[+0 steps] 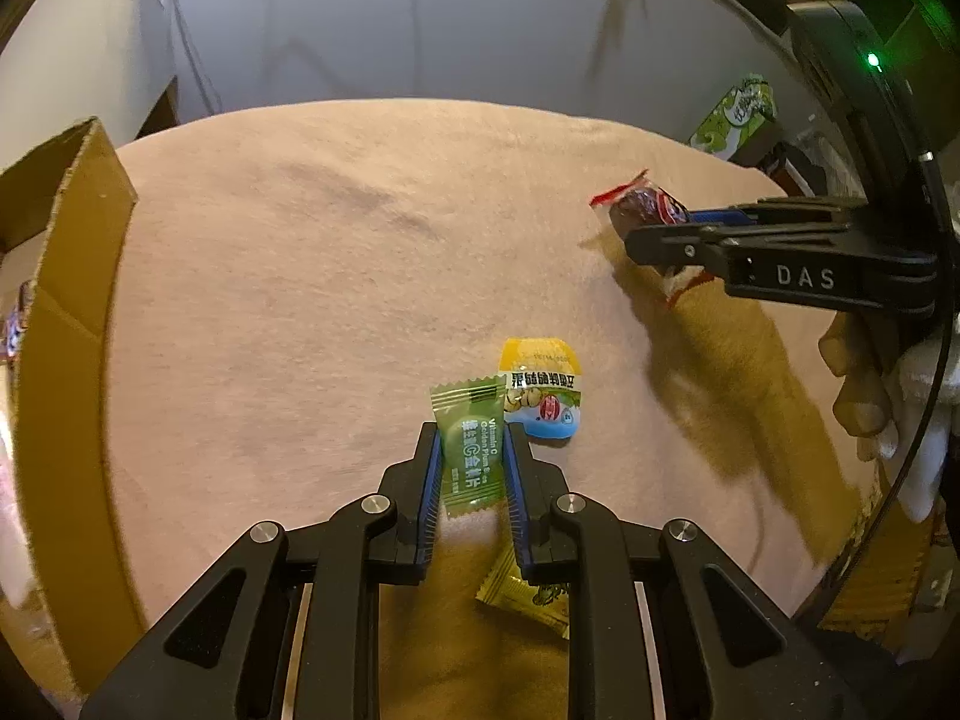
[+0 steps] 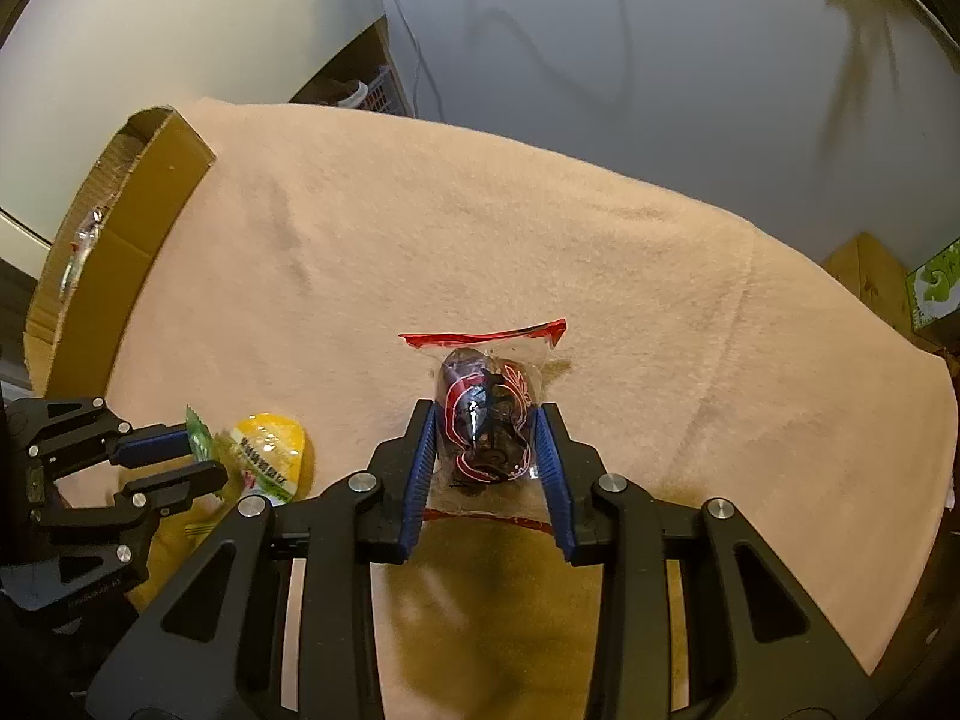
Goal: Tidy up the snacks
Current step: 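Carry the green candy and red-wrapped chocolate over the box with both tools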
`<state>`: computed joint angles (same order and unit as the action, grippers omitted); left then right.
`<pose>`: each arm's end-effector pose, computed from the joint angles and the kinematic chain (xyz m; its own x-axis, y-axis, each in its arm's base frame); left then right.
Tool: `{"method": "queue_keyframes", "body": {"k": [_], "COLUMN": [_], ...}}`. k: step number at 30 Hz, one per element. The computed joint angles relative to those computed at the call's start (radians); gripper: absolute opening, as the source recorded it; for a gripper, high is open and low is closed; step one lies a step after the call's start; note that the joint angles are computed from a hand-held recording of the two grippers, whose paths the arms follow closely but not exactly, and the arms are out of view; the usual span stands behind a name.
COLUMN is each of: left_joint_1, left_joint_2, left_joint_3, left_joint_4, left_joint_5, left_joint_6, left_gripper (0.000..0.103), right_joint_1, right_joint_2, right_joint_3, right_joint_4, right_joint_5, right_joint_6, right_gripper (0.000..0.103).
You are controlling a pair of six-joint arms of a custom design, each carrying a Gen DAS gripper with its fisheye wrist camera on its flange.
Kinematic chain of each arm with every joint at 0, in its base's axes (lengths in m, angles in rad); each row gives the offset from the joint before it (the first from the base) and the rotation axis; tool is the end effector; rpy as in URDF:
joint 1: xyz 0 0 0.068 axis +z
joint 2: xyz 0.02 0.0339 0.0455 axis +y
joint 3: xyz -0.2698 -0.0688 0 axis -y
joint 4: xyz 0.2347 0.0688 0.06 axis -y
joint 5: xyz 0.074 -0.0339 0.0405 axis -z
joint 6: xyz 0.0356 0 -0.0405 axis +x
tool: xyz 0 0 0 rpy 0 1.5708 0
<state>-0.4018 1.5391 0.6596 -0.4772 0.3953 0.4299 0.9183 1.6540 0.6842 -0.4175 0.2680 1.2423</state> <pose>0.2063 -0.1026 0.1362 -0.6357 0.6880 -0.3500 0.7714 0.5837 -0.2535 0.1559 0.1885 0.1162 -0.8901 0.3385 -0.3053 0.3273 0.9407 0.0887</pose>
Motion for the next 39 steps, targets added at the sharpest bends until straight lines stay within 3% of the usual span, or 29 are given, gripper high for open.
{"method": "queue_keyframes", "body": {"k": [12,19,39], "left_joint_1": [0.163,0.247,0.489], "left_joint_2": [-0.063,-0.081,-0.041], "left_joint_3": [0.071,0.118,0.198], "left_joint_4": [-0.105,-0.135,-0.164], "left_joint_5": [0.056,0.070,0.096], "left_joint_6": [0.063,0.074,0.131], "left_gripper": [0.018,0.018,0.018], "right_joint_1": [0.061,0.040,-0.022], "right_joint_2": [-0.137,-0.070,0.327], "right_joint_3": [0.065,0.211,0.762], "right_joint_4": [-0.160,-0.174,-0.186], "right_joint_5": [0.069,0.086,0.031], "right_joint_6": [0.015,-0.077,-0.392], "right_gripper": [0.035,0.035,0.035]}}
